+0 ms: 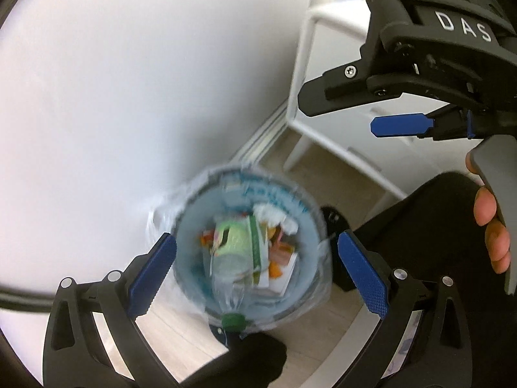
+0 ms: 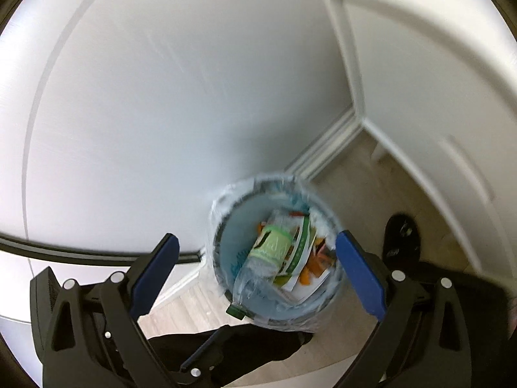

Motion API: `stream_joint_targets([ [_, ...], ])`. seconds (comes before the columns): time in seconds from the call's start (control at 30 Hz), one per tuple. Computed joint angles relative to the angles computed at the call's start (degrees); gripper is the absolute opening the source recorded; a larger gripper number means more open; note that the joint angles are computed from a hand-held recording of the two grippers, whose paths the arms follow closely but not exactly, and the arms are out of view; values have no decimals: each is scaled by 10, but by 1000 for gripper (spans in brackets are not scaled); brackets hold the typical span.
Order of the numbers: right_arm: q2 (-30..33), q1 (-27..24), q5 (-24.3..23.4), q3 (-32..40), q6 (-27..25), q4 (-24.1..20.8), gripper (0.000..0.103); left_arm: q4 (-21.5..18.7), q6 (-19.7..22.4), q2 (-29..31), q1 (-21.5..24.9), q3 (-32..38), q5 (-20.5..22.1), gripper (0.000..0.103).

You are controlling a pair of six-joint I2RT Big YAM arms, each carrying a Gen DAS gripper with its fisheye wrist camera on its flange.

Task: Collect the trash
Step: 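Move the right tool up to the cabinet top toward an orange peel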

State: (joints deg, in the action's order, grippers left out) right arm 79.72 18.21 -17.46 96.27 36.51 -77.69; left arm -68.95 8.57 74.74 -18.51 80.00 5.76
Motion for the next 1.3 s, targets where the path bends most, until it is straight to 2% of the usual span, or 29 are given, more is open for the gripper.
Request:
stream_joint_targets([
  [0.2,-21,-57,11,60,-64,-39,95,0,-14,-2,-41,56,0,97],
  [0.4,-34,-148,11,115,-127,-81,95,-5,-24,15,-89,120,2,97],
  [0.7,-34,-265,0,164,-215,-139,95,-22,-28,84,-159,240,-9,97],
  [1.1,-29,-364,-24,183,-286,-162,95,-46,-20,182,-224,375,-10,97],
  [1.2,-24,-394,-55,184,-310,-167,95,-63,-27,210,-233,414,-6,97],
  [1.3,-7,-434,-118,196,-330,-182,95,-75,-23,232,-239,440,-5,97],
])
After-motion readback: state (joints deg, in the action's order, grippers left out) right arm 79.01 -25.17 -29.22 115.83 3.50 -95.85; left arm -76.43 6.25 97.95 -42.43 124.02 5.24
